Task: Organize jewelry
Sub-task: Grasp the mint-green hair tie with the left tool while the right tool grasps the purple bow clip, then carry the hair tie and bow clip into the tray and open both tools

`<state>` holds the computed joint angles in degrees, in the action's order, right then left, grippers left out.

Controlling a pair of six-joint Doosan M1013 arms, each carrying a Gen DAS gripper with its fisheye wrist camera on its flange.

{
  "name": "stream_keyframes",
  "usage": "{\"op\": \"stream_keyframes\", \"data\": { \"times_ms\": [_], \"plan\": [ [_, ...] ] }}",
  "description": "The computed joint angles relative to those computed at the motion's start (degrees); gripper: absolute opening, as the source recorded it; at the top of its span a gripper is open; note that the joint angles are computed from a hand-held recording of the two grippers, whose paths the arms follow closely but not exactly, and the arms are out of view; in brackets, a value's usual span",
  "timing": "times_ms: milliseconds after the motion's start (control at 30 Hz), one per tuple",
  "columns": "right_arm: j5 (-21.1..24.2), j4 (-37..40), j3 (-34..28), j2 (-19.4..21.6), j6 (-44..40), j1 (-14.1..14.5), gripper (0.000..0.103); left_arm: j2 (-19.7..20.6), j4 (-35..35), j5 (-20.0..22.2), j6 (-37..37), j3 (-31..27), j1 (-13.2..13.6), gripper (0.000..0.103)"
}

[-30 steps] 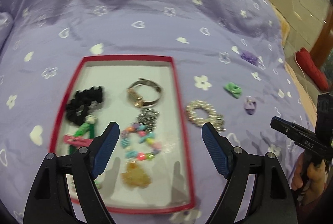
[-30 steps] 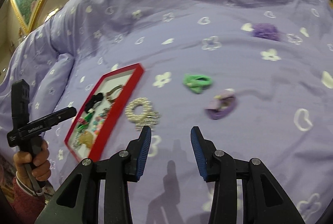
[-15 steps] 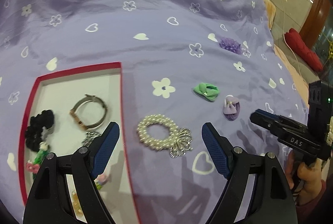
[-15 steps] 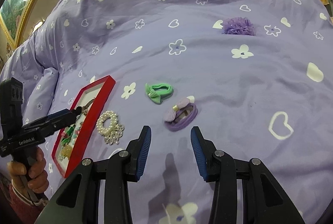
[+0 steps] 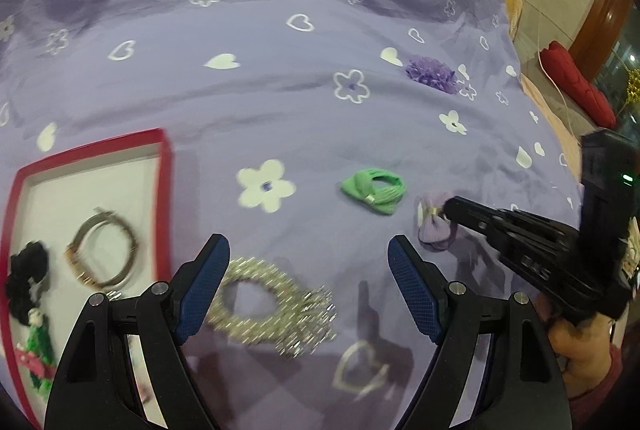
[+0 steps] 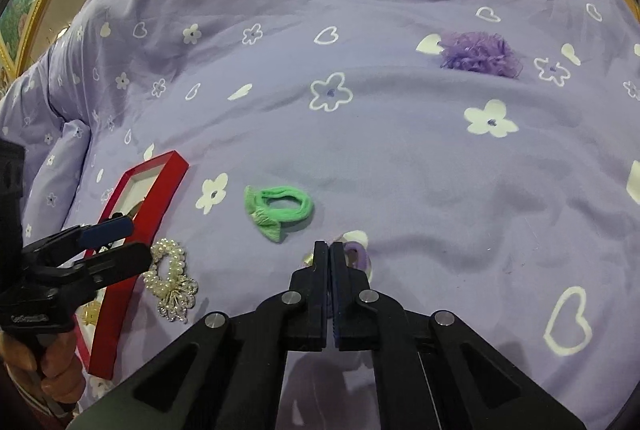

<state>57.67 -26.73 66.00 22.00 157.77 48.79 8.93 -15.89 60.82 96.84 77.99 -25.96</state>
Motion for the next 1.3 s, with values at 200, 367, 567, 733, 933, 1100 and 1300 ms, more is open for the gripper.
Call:
{"op": "stream_keyframes", "data": {
  "times_ms": [200,367,567,733,933,1100,1300],
  "plan": [
    [-2.6,-3.6,3.8,-3.4,5.3,0.5,0.000,2.7,0.1,0.1,0.4,-2.0,-2.3,0.082],
    [-3.2,-5.9,6.7,-5.7,9.5,0.8,0.000,4.5,1.1,-0.7,0.4,-3.2,-3.8,0.082],
    [-4.1,-6.0,8.8,-7.1,12.3,0.8,0.000,5.7,1.4,-0.8,1.4,-3.7,-4.4,0.036],
    [-4.4,-6.0,8.9,-7.1,12.7,1.0,0.000,4.8,0.7,-0.8,2.0,-3.0,-4.0,0.023],
    [-5.4,-6.4,7.6,-6.6,11.5,1.8,0.000,1.8,-1.3,-2.0,1.7,-0.1,-2.7,0.021],
    [-5.9,-5.3,5.7,-5.4,9.3,2.4,0.000,-1.3,-2.7,-3.3,1.2,2.6,-1.4,0.021],
    [-6.3,-4.3,3.5,-4.1,7.1,3.5,0.000,-4.7,-3.2,-3.8,0.7,5.2,0.3,0.021]
  ]
}}
